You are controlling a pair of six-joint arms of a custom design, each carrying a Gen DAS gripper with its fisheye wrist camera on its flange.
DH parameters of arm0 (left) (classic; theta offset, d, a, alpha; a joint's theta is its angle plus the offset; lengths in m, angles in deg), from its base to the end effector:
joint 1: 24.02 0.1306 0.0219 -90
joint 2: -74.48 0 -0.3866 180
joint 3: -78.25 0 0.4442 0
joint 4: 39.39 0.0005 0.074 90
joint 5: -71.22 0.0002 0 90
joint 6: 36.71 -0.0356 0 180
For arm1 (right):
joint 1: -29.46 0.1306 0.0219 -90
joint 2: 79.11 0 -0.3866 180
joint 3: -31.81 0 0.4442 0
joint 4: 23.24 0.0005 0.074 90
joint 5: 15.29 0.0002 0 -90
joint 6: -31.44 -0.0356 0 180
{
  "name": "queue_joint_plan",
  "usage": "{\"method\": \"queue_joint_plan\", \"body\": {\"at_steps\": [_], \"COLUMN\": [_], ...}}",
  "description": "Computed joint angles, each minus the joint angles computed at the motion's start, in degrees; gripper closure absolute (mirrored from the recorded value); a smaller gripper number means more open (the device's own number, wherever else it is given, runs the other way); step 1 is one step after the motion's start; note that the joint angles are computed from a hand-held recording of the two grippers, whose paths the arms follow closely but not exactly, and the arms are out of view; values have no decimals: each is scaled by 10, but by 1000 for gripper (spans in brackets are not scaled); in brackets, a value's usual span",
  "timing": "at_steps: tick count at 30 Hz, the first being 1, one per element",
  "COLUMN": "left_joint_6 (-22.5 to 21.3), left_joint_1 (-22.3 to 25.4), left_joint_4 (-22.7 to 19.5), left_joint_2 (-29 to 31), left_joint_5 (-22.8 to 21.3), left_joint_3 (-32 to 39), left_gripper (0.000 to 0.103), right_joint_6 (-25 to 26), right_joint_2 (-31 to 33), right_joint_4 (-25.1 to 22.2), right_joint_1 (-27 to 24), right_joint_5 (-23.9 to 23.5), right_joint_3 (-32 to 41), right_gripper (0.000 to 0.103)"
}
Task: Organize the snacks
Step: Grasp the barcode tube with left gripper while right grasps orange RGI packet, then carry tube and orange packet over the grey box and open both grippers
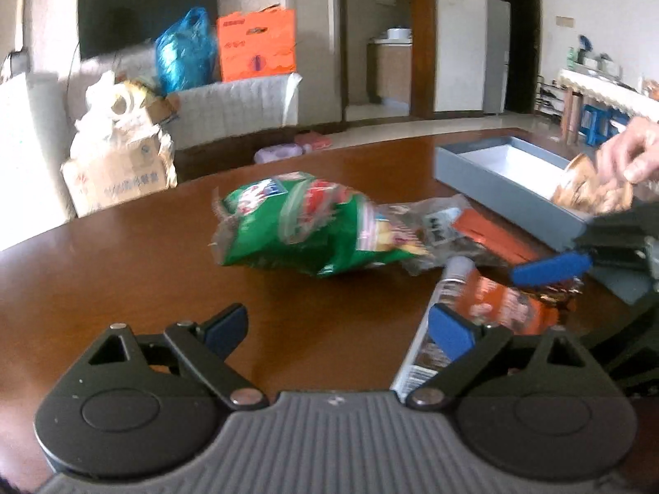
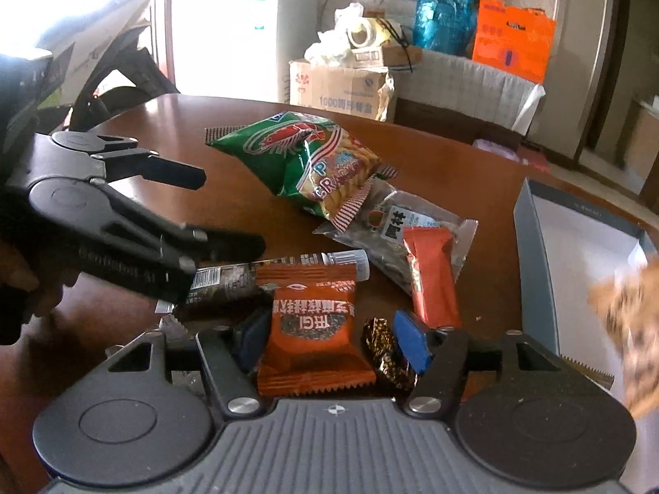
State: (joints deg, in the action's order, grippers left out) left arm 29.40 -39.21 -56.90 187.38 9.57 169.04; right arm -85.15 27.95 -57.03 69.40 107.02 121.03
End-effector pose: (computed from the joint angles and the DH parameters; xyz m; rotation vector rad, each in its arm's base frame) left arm 0.6371 -0.1910 0.2522 0.9780 1.9775 -0.4736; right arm 0.4899 0.3847 0.2824 -0.0369 2.2976 -0.1174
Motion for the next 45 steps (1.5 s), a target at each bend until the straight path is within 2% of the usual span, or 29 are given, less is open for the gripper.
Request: {"method": "queue_joint_plan", "body": {"at_steps": [3, 9, 11, 15, 19, 21, 23, 24, 26, 27, 28, 30, 32, 35, 45], "left_joint_6": [-3, 11, 4, -5, -45, -74, -72, -61, -42, -36, -37, -45, -15, 7, 33], "left_joint_1": [-9, -3, -3, -3, -13, -22, -27, -28, -28, -29, -31, -34, -29, -26, -17], "left_joint_4": [12, 18, 19, 22, -3, -22, -8, -18, -38, -44, -39, -25, -38, -32, -14], "left_joint_2": [-11, -27, -32, -40, -38, -34, -30, -25, -16, -15, -17, -20, -13, -13, -28], "left_joint_5": [-16, -6, -16, -3, 2, -18, -21, -22, -13, -9, -21, -29, -15, -9, -1], "left_joint_3": [-14, -32, -39, -46, -39, -35, -39, -30, -14, -10, -11, -19, -8, -10, -18], "left_gripper": [8, 8, 8, 8, 19, 19, 20, 25, 51, 79, 81, 81, 82, 82, 82], "right_joint_6": [35, 31, 29, 37, 35, 39, 41, 41, 42, 44, 47, 52, 55, 58, 58], "right_joint_2": [3, -6, -10, -16, -21, -24, -25, -26, -26, -26, -25, -25, -25, -27, -46], "right_joint_4": [7, 15, 20, 10, -8, -9, -10, -9, -5, -2, 1, 6, 11, 18, 38], "right_joint_1": [2, 0, 1, 8, 14, 16, 16, 16, 16, 16, 16, 18, 18, 20, 24], "right_joint_5": [-1, -9, -8, 5, 15, 16, 17, 17, 16, 16, 16, 18, 18, 21, 25], "right_joint_3": [4, -8, -14, -19, -20, -23, -25, -26, -27, -28, -28, -31, -32, -37, -46], "right_gripper": [55, 59, 60, 63, 65, 65, 65, 65, 65, 65, 65, 65, 65, 65, 66]}}
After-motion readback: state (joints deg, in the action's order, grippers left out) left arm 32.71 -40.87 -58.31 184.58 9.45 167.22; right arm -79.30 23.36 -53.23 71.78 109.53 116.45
